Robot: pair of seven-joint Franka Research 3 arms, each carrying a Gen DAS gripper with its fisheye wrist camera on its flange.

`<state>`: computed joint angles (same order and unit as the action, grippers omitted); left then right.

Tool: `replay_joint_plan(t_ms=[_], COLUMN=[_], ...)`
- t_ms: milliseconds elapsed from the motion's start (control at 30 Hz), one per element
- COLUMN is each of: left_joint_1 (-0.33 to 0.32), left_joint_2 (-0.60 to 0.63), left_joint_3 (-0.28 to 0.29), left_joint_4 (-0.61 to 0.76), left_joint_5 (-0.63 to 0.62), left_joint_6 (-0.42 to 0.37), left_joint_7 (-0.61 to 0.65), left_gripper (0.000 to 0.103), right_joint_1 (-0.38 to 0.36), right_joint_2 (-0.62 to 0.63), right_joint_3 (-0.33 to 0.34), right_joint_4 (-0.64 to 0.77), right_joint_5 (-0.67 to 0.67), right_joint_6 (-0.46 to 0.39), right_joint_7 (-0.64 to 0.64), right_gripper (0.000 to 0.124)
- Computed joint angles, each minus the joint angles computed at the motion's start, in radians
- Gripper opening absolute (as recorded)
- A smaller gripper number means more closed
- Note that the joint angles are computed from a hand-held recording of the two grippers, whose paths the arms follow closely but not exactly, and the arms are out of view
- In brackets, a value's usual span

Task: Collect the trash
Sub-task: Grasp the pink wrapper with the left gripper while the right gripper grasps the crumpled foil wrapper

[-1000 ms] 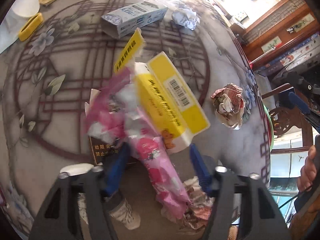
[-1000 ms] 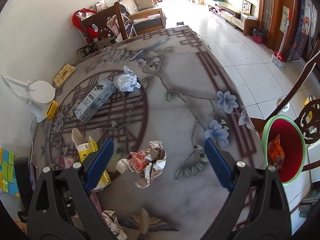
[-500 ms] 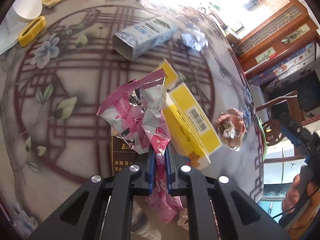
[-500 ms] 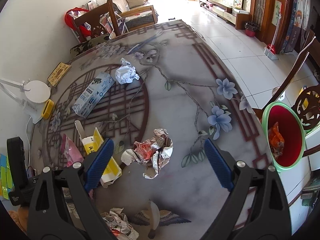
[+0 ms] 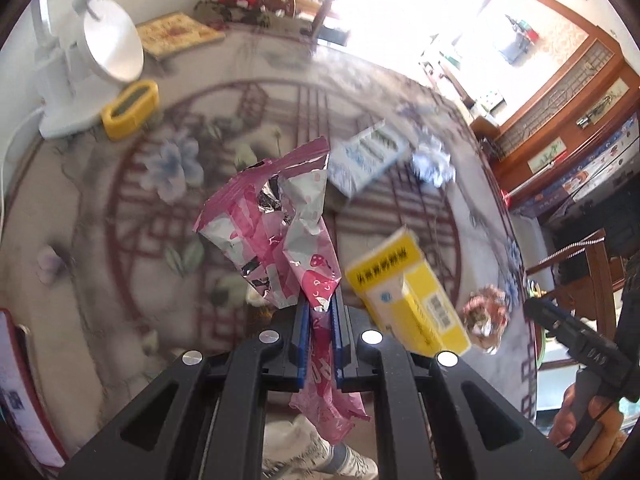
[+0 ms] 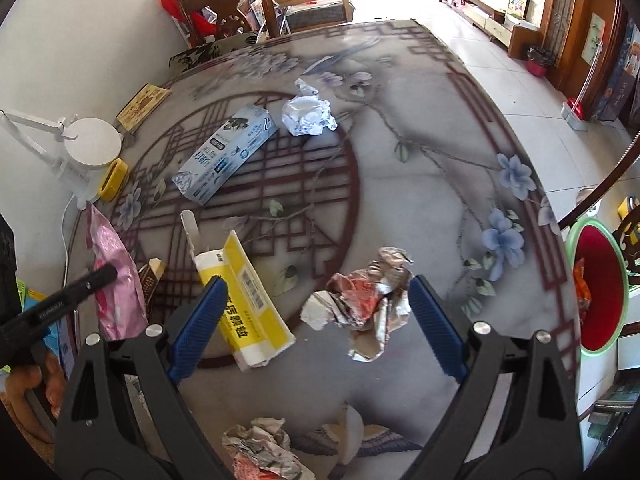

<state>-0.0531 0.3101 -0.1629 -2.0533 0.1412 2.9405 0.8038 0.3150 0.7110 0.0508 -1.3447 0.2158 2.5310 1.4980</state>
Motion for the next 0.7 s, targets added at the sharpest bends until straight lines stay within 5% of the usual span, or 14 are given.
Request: replay_joint_plan(t_ms=[133, 467, 500, 600, 700], left_joint_1=[-0.048, -0.018, -0.013, -0.017, -0.005], left_joint_2=[-0.016, -0.003, 0.001, 0.016, 0.020], left_joint_3=[0.063, 0.022, 0.015, 0.020, 0.009], left_joint_4=[0.015, 0.009, 0.009, 0.012, 0.002], left_joint_5=[0.102, 0.087, 0.077, 0.066, 0.042], left_joint_6=[0.007, -0.009, -0.016, -0.047, -0.055], left_joint_7=[-0.057, -0.031, -0.023, -0.032, -0.027], left_gripper=[0.007, 0.010, 0.012, 0.044, 0.052], right_joint_1=[0.003, -0.037, -0.036, -0.034, -0.036], right_joint_2=[0.050, 0.177, 0.177, 0.178, 0.161], right_joint_3=[-0.033, -0.008, -0.007, -0.005, -0.004], right_joint_4=[0.063, 0.222, 0.220, 0.218, 0.194], right_joint_5=[-0.011, 0.007, 0.007, 0.006, 0.013], right_joint_6=[-0.066, -0.205, -0.205, -0.211, -0.195], right_joint_7=[0.081, 0.146, 0.143, 0.134, 0.130], right_gripper=[0.090, 0.090, 0.090, 0.090, 0.090])
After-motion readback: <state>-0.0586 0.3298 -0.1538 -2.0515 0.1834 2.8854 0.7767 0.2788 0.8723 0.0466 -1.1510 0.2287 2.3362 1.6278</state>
